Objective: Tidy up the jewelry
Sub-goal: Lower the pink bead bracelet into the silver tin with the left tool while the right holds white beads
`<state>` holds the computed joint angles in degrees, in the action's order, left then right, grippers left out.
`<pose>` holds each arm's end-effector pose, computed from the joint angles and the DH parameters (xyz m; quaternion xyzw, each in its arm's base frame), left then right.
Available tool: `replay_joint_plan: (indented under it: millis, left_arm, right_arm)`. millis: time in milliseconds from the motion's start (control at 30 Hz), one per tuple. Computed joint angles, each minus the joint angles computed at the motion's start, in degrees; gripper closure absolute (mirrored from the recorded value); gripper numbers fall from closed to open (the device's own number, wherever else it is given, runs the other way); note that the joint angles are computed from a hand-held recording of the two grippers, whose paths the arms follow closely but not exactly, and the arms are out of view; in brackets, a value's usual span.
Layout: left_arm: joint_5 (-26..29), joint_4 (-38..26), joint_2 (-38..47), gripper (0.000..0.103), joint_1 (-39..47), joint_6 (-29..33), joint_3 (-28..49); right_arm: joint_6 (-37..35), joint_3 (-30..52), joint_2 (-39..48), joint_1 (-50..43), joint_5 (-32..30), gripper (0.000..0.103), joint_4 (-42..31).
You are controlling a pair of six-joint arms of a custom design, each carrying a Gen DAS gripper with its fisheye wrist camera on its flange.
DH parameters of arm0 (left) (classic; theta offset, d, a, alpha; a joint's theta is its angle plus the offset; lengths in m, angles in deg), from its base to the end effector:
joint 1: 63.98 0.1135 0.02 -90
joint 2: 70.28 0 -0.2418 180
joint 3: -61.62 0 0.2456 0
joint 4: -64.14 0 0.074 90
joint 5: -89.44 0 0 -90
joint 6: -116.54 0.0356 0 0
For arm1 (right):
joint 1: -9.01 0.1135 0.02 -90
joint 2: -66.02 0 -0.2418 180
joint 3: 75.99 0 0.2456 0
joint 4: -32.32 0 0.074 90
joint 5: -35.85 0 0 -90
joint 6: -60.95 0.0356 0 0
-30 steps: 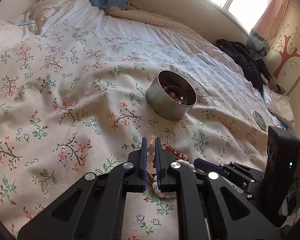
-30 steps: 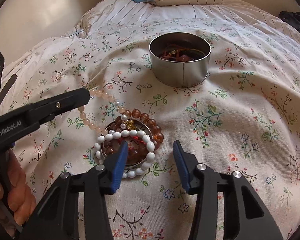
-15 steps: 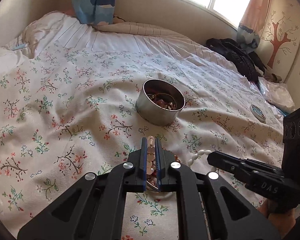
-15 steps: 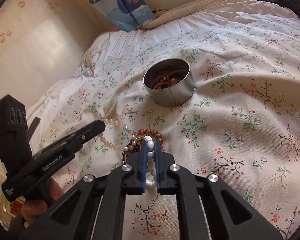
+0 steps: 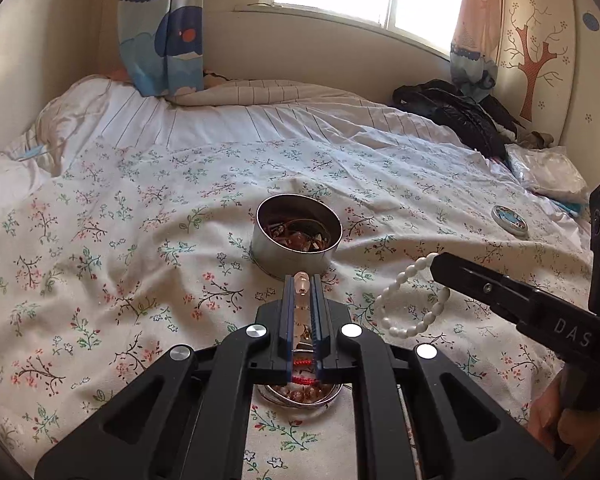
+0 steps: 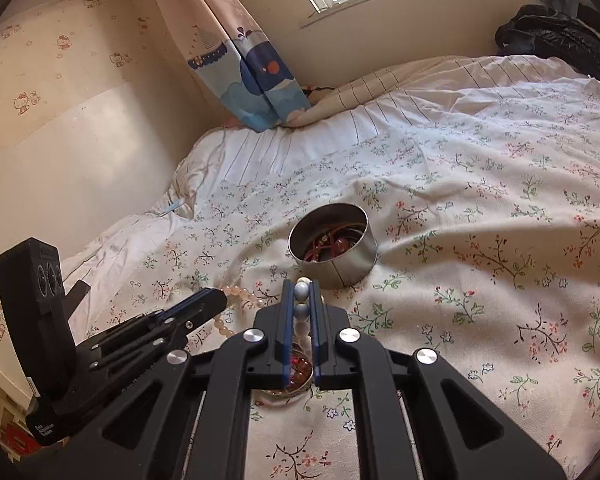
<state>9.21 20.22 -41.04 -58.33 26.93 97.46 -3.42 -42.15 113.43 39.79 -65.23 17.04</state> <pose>0.1396 0.0077 0.1937 -0.0032 0.8937 -0.0529 0.4455 0.1602 0.1034 0.1813 -0.0876 0.8539 0.3125 0.4069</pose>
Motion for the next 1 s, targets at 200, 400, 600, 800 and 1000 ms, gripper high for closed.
replay_joint_plan:
  millis: [200,400,600,800,1000]
  left_arm:
    - [-3.9,1.7,0.1,0.096,-3.5,-1.1,0.4]
    - [-5.3,5.6,3.2,0.096,-4.4,-2.1,1.3]
    - [-5.5,9.0,6.6,0.096,-4.6,-3.1,2.0]
    - [-5.3,13.0,10.7,0.096,-4.8,-3.8,3.0]
    - [-5.5,16.5,14.0,0.096,-5.2,-4.6,3.8]
  right_arm:
    - [-0.2,0.2,0.0,0.0,0.2,0.095,0.8]
    - [-0.8,0.7,2.5,-0.9,-0.9,0.095,2.7]
    - [-0.3,0.8,4.7,-3.0,-3.3,0.095,5.4]
    - [-0.5,2.9,9.5,-4.1,-5.2,0.095,9.3]
    - [-0.3,5.1,13.7,-5.2,-6.8,0.095,12.7]
